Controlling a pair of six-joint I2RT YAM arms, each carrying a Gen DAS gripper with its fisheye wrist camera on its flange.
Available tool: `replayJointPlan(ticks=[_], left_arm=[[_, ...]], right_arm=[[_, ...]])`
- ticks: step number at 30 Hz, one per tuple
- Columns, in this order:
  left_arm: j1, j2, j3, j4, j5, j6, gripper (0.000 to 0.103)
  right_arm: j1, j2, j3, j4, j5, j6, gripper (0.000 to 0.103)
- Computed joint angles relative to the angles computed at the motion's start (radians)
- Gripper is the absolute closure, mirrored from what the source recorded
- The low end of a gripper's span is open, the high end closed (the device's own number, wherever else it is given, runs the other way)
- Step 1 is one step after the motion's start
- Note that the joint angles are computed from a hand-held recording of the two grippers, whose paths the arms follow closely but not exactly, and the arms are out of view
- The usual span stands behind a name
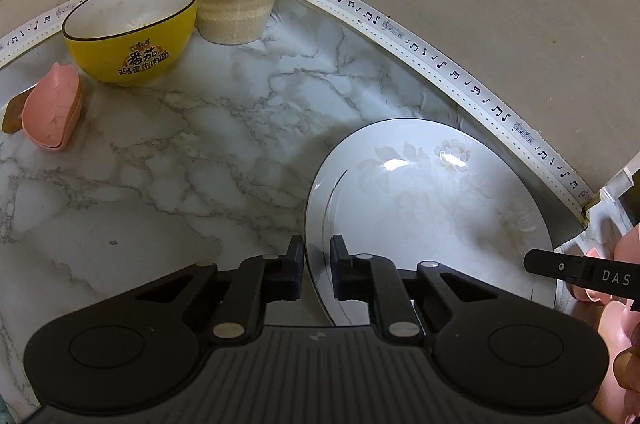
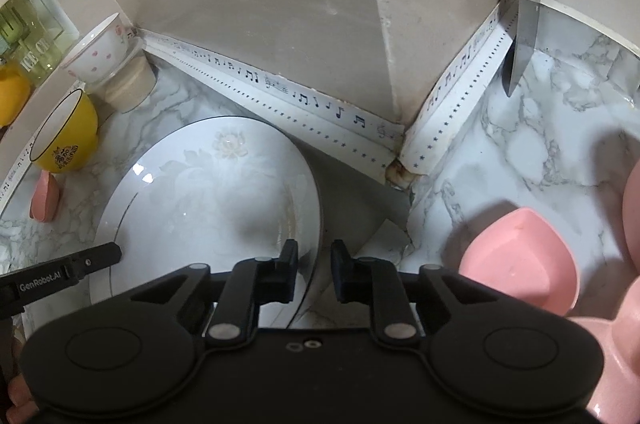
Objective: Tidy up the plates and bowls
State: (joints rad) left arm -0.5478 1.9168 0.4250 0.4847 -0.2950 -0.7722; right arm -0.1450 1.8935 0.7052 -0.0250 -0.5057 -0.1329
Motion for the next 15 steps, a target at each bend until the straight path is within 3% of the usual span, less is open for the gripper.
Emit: replayJointPlan(ticks=[6, 15], left_arm=[[0.005, -0.018, -0.019, 0.008, 0.009, -0.005, 0.093], [-0.004, -0.054, -0.059, -0.005, -0.010, -0.024, 0.093]], right_arm=[[0.032, -0.021, -0.021, 0.032, 0.052, -0.004, 0.088], [0.041, -0.031, -0.029, 0.029, 0.050, -0.025, 0.090]])
